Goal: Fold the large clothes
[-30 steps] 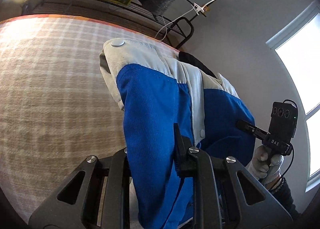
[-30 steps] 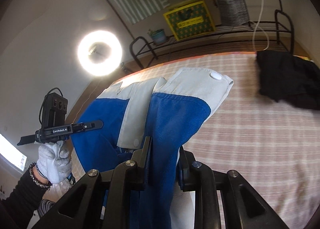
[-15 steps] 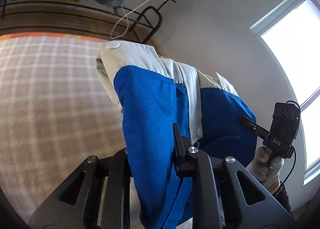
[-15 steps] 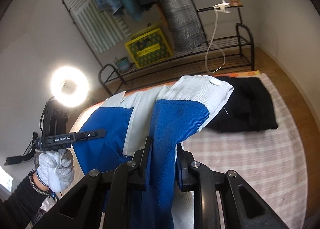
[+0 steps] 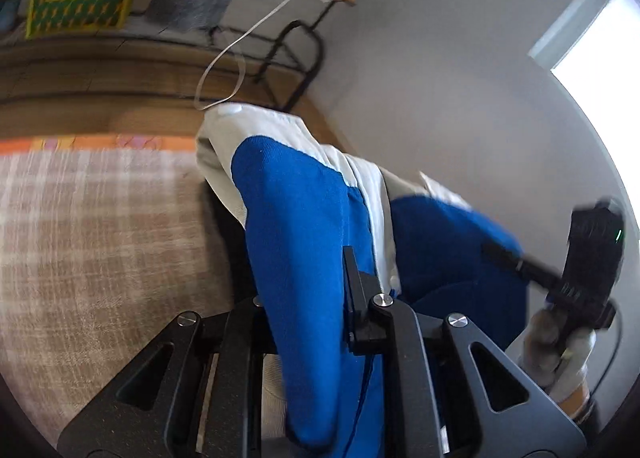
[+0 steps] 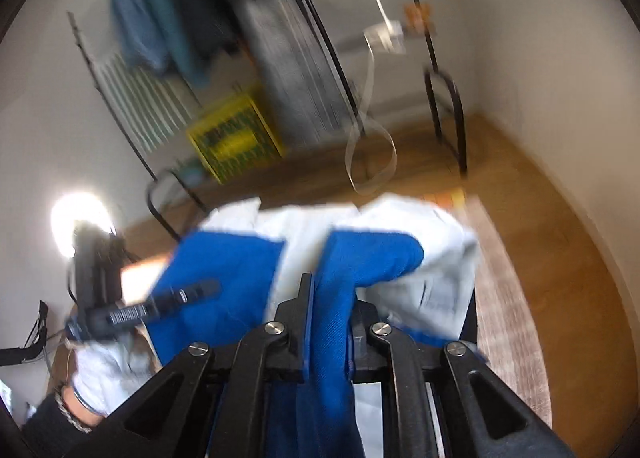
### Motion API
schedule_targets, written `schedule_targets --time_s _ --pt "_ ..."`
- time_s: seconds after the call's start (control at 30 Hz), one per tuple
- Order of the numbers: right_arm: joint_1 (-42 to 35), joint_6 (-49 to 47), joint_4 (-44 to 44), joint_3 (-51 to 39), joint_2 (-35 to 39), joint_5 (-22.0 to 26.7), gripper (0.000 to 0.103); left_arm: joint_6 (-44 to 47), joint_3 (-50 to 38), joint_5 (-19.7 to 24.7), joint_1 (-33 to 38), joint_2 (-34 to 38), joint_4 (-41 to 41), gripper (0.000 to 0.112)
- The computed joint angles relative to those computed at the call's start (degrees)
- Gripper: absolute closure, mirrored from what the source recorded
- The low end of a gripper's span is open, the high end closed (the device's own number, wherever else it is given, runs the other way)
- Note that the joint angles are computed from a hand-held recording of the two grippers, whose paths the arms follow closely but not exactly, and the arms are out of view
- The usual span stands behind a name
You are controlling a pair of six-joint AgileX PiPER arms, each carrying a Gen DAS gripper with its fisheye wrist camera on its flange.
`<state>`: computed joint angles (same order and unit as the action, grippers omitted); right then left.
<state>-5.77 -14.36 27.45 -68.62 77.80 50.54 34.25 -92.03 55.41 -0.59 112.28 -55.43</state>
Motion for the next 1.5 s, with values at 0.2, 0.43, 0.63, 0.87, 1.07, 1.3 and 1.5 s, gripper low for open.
schedule_targets --time_s 0.2,0.43,0.63,0.87,1.07,1.3,1.5 --pt "-14.0 -16.2 16.4 14.5 -2.4 0.1 0.07 3.8 -5.2 5.3 2.3 4.5 0.3 0.093" --pt "-21.9 -28.0 25.8 21.5 -5.7 0.8 0.058 3.0 -2.1 4.9 3.2 3.4 1.2 0.05" --pt "-26.5 -31.7 30.5 23.1 -4.1 -0.2 0.002 1.7 -4.1 7.1 3.8 6.7 -0.1 0.045" --pt "-24.6 -38.4 37.1 23.8 3.8 2.2 0.053 3.4 -0.7 6.0 3.6 4.3 -1.0 0.068" --pt "-16.4 -30.1 29.8 23.4 -9.2 -3.7 0.078 7.1 5.6 3.1 1.1 -5.0 -0.4 0.094" --pt "-8.2 -16.7 15.8 10.6 -9.6 -4.6 0.079 6.5 4.6 5.3 2.1 -7.9 -2.8 0.097" --pt "-0.6 -7.9 3.1 1.3 -4.0 -9.3 0.08 6.7 1.1 0.8 1.7 -6.1 -6.5 0.097"
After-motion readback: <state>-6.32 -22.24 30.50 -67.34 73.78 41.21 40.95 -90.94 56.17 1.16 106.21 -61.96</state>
